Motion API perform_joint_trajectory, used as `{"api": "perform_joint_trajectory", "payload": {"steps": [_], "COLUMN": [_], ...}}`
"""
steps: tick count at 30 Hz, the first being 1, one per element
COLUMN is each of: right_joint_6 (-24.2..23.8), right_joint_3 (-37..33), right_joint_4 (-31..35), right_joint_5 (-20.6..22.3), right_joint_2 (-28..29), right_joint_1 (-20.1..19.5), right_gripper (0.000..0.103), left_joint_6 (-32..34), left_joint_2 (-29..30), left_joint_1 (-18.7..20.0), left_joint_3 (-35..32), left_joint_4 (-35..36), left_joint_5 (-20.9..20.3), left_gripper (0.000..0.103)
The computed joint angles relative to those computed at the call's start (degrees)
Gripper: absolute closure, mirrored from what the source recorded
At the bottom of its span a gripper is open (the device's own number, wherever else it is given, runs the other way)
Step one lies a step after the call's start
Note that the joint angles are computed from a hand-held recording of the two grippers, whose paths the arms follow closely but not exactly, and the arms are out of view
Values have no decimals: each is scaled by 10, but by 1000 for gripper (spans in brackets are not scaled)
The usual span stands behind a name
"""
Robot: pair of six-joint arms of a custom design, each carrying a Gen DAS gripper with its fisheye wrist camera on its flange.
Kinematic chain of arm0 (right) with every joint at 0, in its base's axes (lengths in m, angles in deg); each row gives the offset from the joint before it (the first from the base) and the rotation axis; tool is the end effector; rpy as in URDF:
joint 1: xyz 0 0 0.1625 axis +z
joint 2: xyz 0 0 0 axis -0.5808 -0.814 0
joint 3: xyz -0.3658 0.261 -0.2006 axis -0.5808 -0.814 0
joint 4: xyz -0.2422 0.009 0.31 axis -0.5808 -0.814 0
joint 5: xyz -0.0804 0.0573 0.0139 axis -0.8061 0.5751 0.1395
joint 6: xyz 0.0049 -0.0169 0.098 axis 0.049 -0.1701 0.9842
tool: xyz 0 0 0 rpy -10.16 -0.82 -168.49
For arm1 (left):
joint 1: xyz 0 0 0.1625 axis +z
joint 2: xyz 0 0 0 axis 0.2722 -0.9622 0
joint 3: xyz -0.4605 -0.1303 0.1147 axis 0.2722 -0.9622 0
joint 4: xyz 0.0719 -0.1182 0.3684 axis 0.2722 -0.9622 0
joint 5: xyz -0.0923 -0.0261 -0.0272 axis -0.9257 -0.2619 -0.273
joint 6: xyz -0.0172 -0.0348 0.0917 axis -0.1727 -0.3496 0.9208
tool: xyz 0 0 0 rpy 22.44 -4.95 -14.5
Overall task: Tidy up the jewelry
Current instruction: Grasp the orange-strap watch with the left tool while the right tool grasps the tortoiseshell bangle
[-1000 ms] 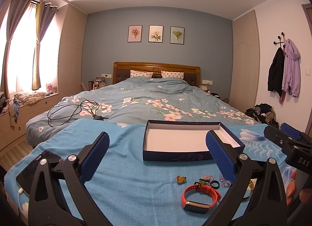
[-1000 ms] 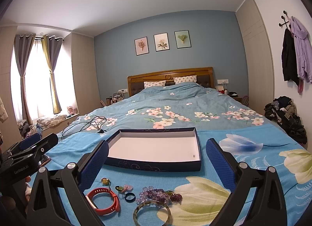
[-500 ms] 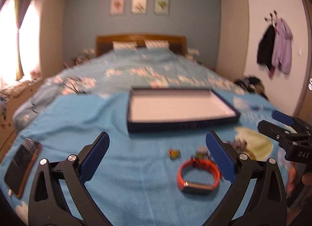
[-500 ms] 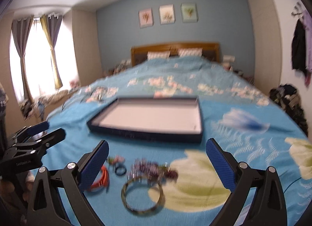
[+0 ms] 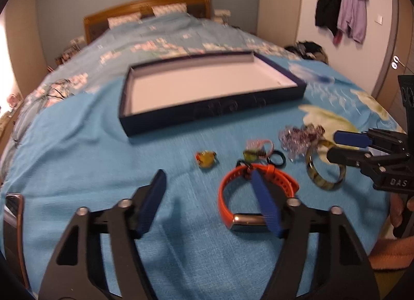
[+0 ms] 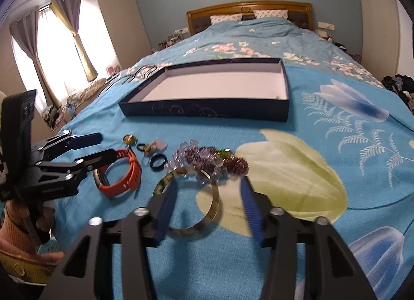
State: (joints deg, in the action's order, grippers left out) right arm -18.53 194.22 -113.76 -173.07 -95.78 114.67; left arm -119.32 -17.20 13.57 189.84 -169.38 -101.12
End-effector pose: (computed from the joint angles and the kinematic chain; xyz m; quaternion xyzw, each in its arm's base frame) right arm 0.0264 -0.5775 0.3322 0.4173 -0.8860 0.1667 0.1146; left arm -0.4023 -0.4803 -0.0237 0.0829 0.8453 -0.3745 0.3721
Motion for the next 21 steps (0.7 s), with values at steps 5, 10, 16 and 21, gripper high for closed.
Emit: {"api": "perform_joint_trajectory", "payload": {"steps": [5, 10, 16, 21], "right_joint_6": [-7, -7, -4, -5], "right_joint_3": [-6, -17, -31, -39], "right_joint_4": [14, 37, 67, 74], "right_joint_5": [-18, -23, -12, -7], "right_joint_2": [6, 6, 4, 6], "right_joint_1": [4, 6, 5, 6], "right_gripper": [85, 96, 97, 97], "left_joint_6": [44, 74, 76, 98], "left_joint_2": [2, 2, 1, -3], "left_joint_1": [10, 11, 7, 7], "left_joint_3": [1, -2, -7, -6], "left_joint_4": [-38, -64, -42, -39], "left_joint_5": [-31, -59, -69, -78], "left_gripper": [62, 84, 94, 67]}}
